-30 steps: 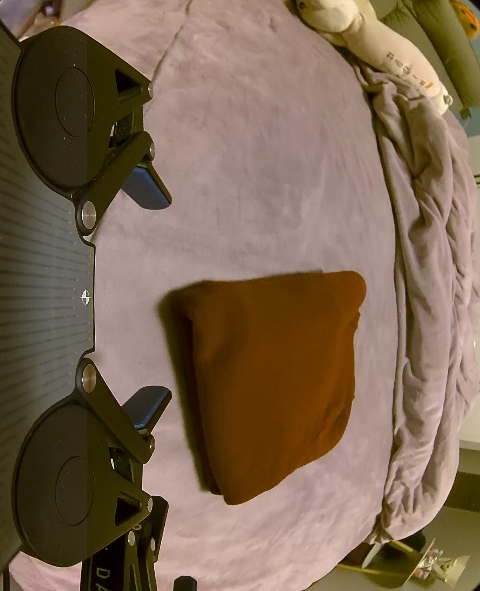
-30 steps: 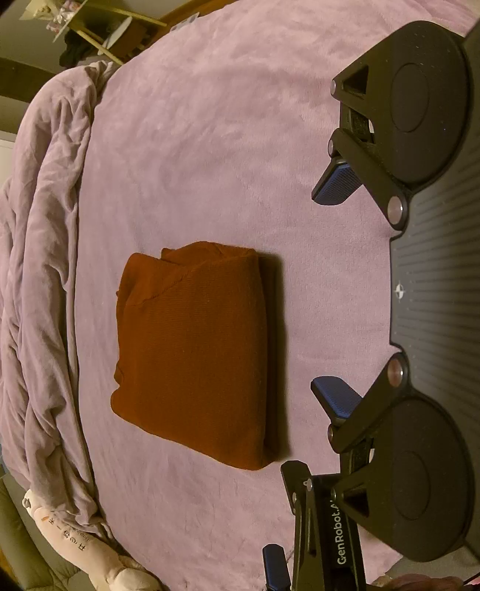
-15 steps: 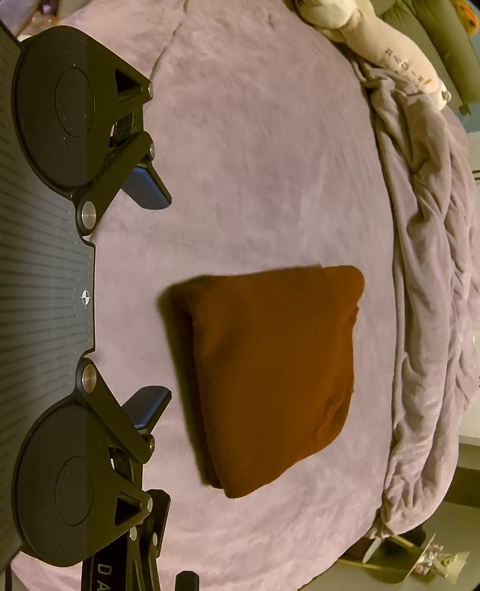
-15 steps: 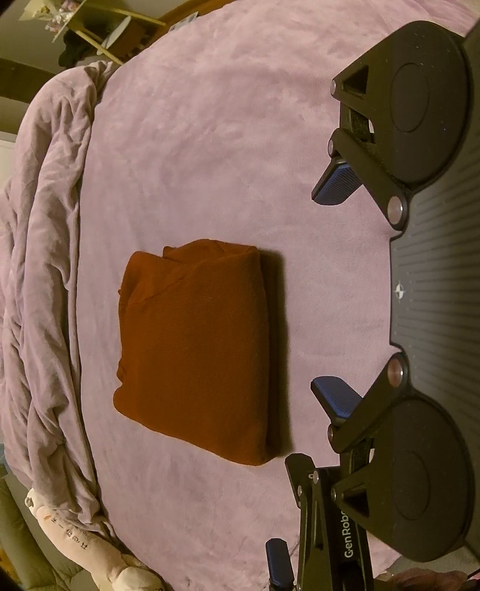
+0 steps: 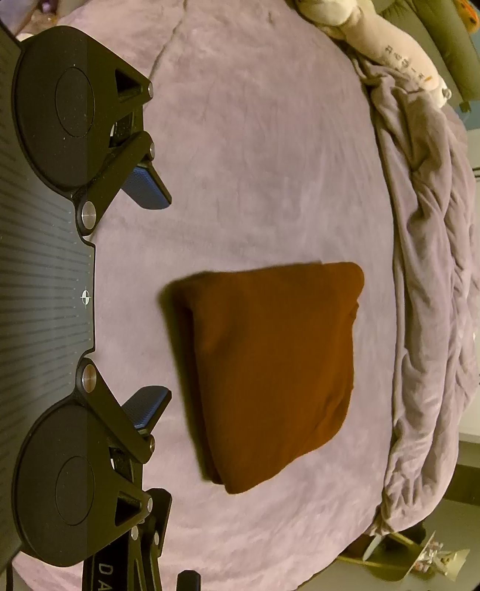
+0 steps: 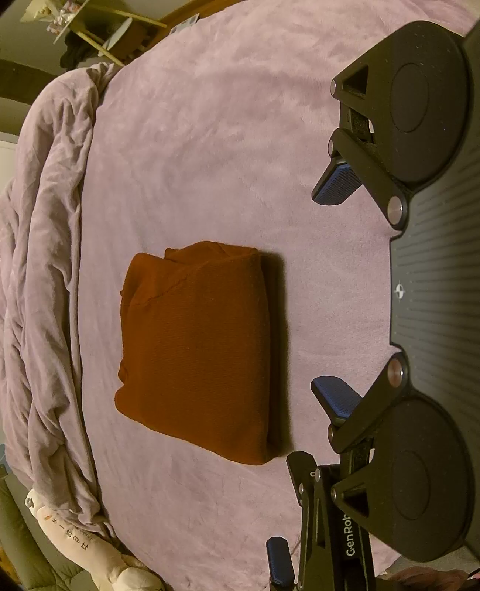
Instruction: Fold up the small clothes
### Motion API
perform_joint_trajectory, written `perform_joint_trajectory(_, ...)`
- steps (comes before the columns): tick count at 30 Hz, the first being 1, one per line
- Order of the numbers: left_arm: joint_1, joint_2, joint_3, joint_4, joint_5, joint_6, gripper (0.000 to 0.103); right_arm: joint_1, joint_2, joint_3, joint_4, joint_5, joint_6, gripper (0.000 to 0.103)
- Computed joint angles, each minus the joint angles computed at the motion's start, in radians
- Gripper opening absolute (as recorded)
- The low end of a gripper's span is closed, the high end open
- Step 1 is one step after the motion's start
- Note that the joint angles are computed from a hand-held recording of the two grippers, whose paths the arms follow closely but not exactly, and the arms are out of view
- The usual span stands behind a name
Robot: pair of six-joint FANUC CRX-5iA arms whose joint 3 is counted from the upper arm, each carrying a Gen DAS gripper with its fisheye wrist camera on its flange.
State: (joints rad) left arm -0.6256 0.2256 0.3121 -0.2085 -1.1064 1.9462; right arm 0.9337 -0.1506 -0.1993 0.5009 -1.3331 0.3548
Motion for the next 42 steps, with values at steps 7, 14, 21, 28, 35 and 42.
perform_joint_trajectory(7,-0.001,0.000,0.001,0.000,-0.001,-0.002,0.103,0.002,0.006,0.008,0.000,-0.006,0.002,0.099)
perform_joint_trajectory(14,-0.004,0.001,0.003,-0.007,-0.003,0.003,0.103,0.000,0.007,0.011,-0.002,-0.008,0.005,0.099)
perform_joint_trajectory(21,-0.010,0.005,0.011,-0.020,-0.008,0.014,0.103,-0.001,0.008,0.017,-0.004,-0.013,0.001,0.099)
perform_joint_trajectory(28,-0.005,0.004,0.010,-0.016,-0.010,0.007,0.103,0.000,0.004,0.010,0.002,-0.012,-0.005,0.099)
perform_joint_trajectory(35,-0.004,0.004,0.010,-0.017,-0.009,0.006,0.103,-0.007,0.005,0.013,-0.005,-0.013,-0.005,0.099)
perform_joint_trajectory(42,-0.005,0.004,0.011,-0.024,-0.012,0.008,0.103,-0.007,0.002,0.007,-0.004,-0.010,-0.007,0.099)
